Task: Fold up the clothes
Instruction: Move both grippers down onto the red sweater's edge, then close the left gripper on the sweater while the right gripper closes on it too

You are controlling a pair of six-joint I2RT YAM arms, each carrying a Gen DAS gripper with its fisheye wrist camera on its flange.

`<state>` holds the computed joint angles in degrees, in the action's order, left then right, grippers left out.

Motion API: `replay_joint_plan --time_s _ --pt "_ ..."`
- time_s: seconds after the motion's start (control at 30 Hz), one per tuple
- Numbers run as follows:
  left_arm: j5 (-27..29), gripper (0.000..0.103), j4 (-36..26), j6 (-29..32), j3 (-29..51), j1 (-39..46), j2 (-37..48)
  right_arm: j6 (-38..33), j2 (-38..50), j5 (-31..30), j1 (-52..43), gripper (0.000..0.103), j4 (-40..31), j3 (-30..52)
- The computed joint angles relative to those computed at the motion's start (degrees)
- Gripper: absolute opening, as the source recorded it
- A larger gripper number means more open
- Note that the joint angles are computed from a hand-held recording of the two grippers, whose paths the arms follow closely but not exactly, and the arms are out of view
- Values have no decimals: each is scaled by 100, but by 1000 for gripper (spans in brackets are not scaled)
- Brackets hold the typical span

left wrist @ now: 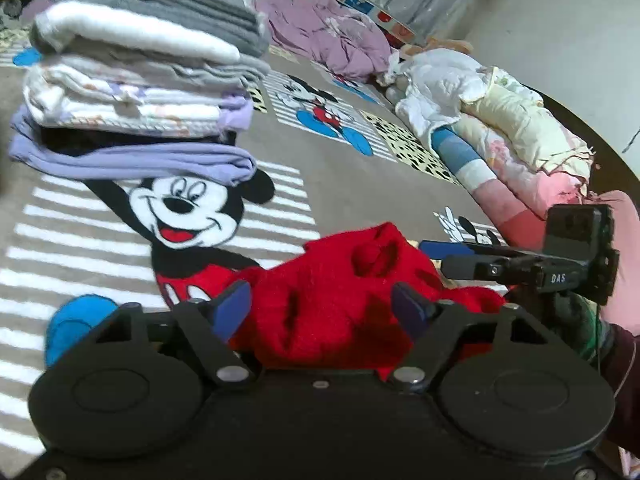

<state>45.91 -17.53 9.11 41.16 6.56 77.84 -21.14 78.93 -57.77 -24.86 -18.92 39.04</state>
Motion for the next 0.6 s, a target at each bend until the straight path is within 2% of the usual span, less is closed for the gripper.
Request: replay_joint_plan --time_s 0.03,0.1,0.13,0.17,0.2,0.33,0.43,0.6 --pt "41 72 11 6 2 -6 45 -1 139 -69 19 85 -19 55" --pt "40 65 33 45 0 -45 95 -22 320 -56 87 83 -38 92" --pt "57 60 18 76 3 -58 109 -57 394 -54 108 77 -55 101" --pt "93 45 -22 119 12 -61 119 -86 454 -63 119 70 -73 107" --pt "128 36 -60 160 20 -65 128 -115 516 -72 131 69 -90 113" --pt "102 34 -225 468 11 -102 -5 -378 462 -281 -27 54 -302 50" --pt "121 25 -437 731 -4 -66 -162 -881 331 -381 -260 39 -775 63" --pt "4 19 -925 1229 -108 -83 -671 -1936 -70 -500 -662 26 -1843 110"
